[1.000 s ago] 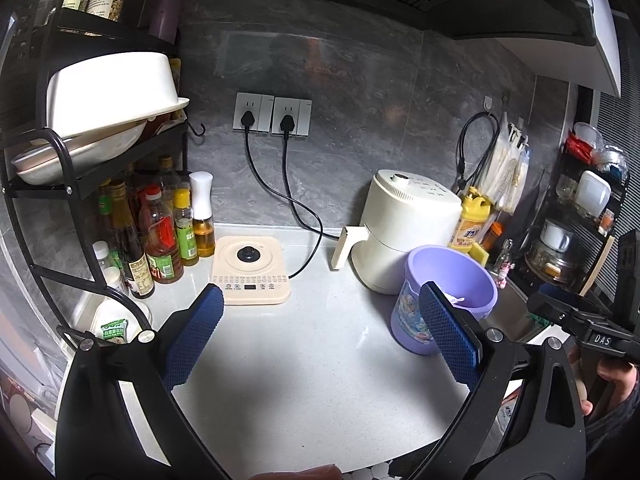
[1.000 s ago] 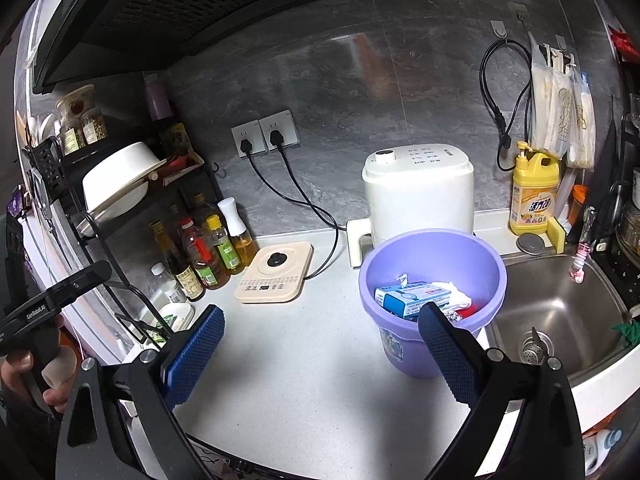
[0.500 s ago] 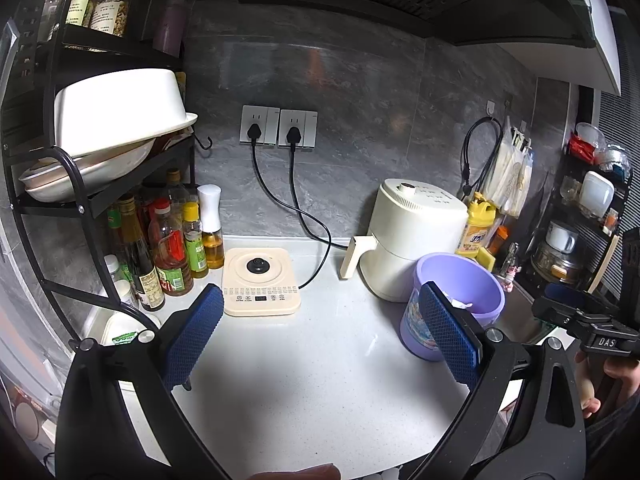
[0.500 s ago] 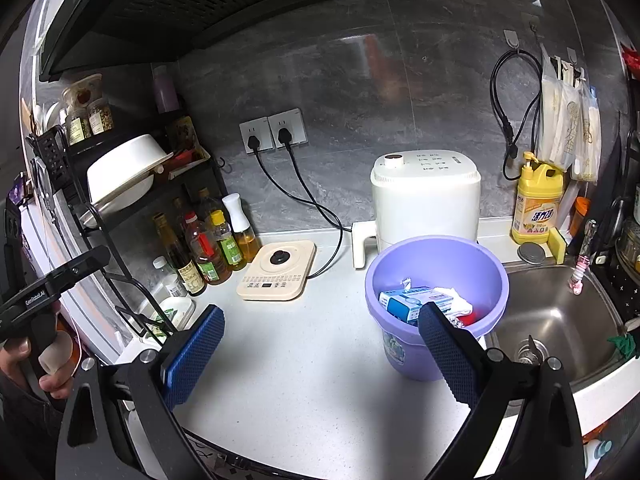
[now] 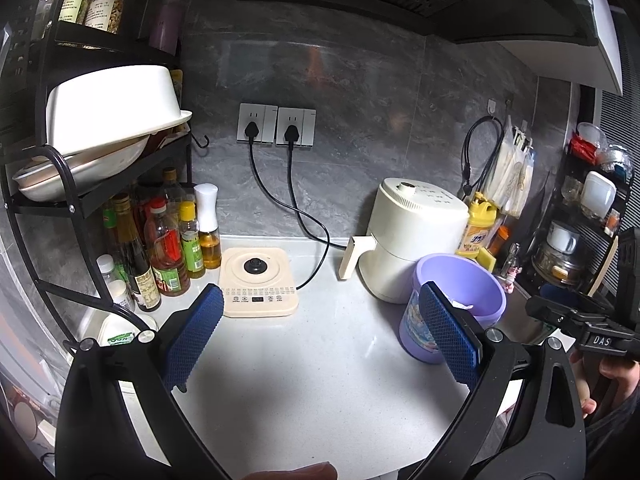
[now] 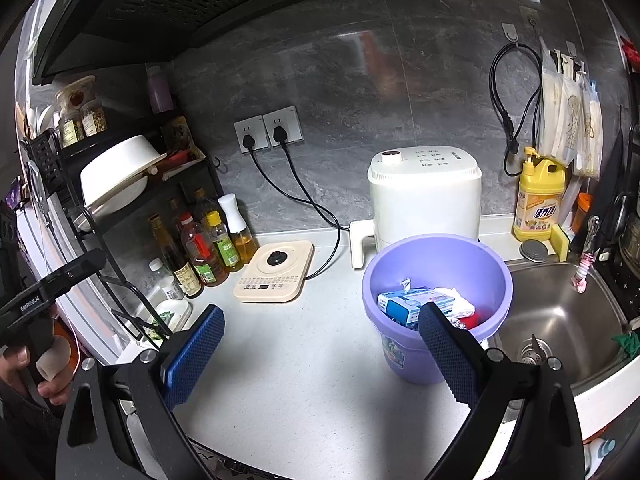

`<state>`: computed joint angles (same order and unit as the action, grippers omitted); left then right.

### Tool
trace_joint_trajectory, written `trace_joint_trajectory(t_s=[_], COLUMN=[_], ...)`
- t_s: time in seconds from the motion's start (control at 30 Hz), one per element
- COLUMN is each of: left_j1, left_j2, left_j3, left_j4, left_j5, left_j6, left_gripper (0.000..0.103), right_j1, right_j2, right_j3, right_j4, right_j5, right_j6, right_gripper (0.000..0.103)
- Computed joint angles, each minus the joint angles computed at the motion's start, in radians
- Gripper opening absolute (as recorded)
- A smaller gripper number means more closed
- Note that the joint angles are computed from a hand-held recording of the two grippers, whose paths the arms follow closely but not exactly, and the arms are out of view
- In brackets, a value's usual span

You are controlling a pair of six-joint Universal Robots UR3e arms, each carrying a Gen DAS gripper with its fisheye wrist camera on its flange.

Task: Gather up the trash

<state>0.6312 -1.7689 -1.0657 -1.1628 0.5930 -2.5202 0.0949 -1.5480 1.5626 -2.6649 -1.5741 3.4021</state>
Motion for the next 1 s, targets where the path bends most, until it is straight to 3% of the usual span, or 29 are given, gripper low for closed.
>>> trace_joint_trajectory(t_s=[0.43, 1.0], left_j1=[-0.002, -0.017], left_j2=[-0.003, 0.038], left_j3=[-0.011, -0.087], left_j4=[0.043, 0.010], left_j5=[0.012, -0.011], left_j6=[-0.051, 0.017], left_gripper=[0.097, 0.097], right_j1=[-0.004, 0.036], right_j2=[0.022, -0.037], right_j3=[-0.021, 0.035], right_j4=[0.004, 0.044], right_j5=[0.008, -0.071], right_j6=[-0.008, 0.019], right_gripper=[0.095, 0.095])
